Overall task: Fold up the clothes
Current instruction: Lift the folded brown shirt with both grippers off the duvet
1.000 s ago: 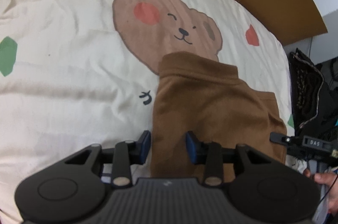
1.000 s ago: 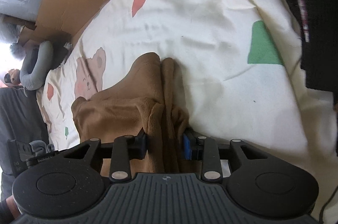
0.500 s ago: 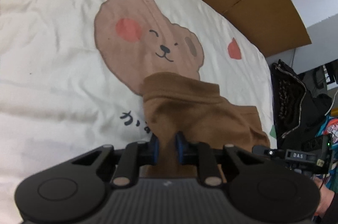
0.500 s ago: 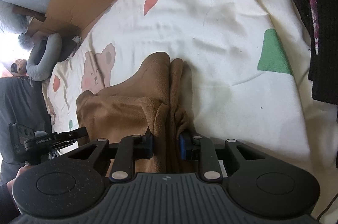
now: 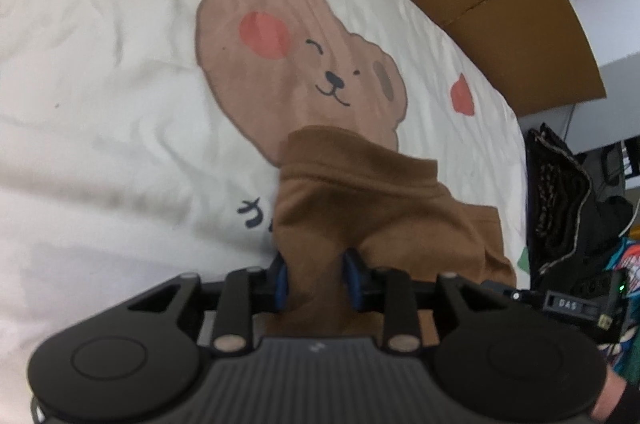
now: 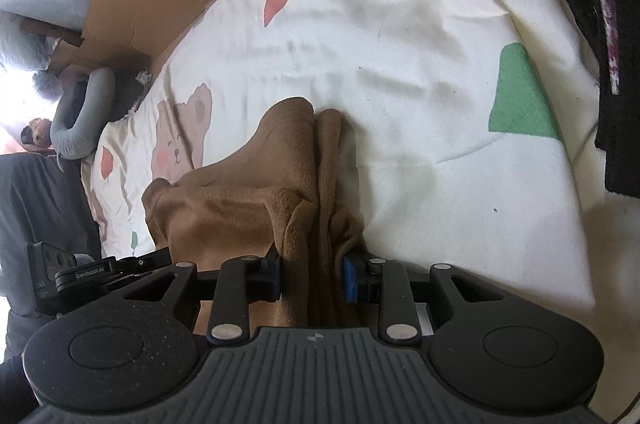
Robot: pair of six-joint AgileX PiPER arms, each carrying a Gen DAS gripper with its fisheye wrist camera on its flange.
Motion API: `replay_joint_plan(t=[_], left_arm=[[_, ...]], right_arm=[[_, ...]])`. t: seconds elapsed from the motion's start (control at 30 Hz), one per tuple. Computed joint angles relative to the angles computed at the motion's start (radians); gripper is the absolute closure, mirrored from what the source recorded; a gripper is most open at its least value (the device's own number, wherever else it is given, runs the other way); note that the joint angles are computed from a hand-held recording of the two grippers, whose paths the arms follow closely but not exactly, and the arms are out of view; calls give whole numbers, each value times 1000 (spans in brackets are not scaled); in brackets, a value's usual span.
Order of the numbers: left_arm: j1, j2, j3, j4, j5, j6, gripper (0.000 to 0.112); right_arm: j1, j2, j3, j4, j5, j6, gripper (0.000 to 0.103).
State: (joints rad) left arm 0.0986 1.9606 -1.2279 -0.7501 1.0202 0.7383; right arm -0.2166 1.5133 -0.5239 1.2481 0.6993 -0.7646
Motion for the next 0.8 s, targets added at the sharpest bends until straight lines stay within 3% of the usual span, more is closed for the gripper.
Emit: replay_joint_plan(t=[0.07,0.4,0.8], left_arm=[[-6,1,-10,11,12,-18,103],[-51,-124,-6,97,20,-83,105],[-74,-320,23,159,84,-157,105]], right_arm=[[24,-17,-9,-32,-18,40,78],[164,-169,-58,-325,-86,422,84],[314,-334,-190,-692,35,850,86]])
